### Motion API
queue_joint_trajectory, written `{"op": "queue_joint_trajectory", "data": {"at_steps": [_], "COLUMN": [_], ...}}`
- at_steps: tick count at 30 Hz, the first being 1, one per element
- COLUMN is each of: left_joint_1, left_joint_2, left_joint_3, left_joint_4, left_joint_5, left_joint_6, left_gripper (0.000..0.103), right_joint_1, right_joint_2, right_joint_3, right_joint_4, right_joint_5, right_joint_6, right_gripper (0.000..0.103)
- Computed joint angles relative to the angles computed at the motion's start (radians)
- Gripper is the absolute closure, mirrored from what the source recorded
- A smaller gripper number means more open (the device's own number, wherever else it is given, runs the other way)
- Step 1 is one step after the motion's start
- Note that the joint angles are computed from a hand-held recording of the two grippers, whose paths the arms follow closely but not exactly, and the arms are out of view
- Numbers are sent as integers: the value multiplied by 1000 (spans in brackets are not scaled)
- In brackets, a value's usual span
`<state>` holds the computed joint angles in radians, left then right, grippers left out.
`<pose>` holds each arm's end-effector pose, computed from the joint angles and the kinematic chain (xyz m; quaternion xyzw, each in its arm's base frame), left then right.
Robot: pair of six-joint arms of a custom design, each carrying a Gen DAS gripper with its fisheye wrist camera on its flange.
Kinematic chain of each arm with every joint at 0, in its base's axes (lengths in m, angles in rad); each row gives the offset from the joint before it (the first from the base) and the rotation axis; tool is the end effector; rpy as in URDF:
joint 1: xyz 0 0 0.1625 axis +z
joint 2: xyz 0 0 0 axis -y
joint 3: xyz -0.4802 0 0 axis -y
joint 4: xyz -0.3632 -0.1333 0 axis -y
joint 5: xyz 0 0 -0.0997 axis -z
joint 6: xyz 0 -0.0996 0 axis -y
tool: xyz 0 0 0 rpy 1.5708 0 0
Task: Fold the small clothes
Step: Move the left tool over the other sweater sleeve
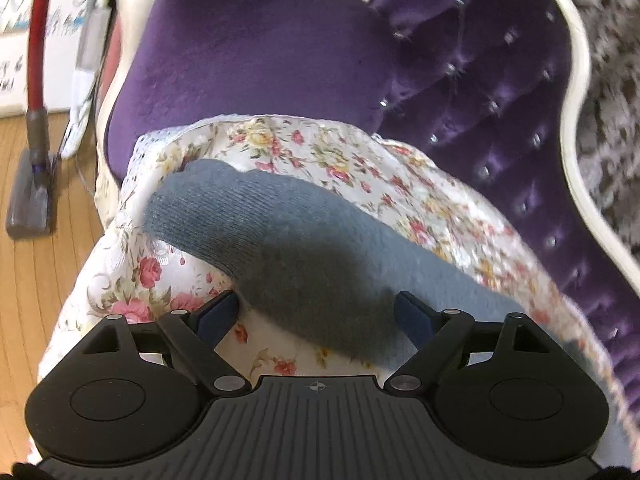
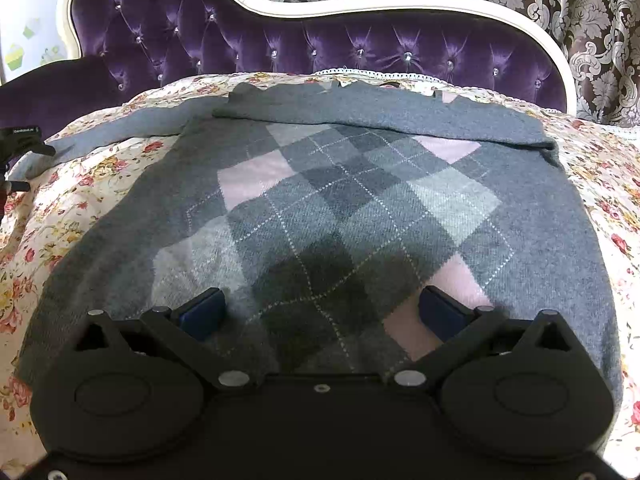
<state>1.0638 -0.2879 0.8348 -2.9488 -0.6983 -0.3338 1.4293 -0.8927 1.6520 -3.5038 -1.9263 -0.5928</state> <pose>-0.2466 -0.8756 0.1405 -0.0982 0.8409 -0.4918 0.2036 0.0004 -0.6964 0.3423 0.0879 -0.8207 0.4558 0.3331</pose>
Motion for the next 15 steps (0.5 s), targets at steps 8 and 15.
{"op": "queue_joint_trajectory", "data": {"at_steps": [8,15], "left_joint_1": [-4,6], "left_joint_2": [-37,-53], "left_joint_3": [108,143], "left_joint_4": [-151,-213], "left_joint_5": [-22,-95], "left_joint_6": [-2,-8], "left_gripper": [37,37], "right_joint_1": [-1,-1], "right_joint_2": [-1,-1], "right_joint_3": [2,0], "right_joint_4": [0,1], "right_joint_5": [3,6], "right_joint_6": [0,2], "right_gripper": [0,0]}}
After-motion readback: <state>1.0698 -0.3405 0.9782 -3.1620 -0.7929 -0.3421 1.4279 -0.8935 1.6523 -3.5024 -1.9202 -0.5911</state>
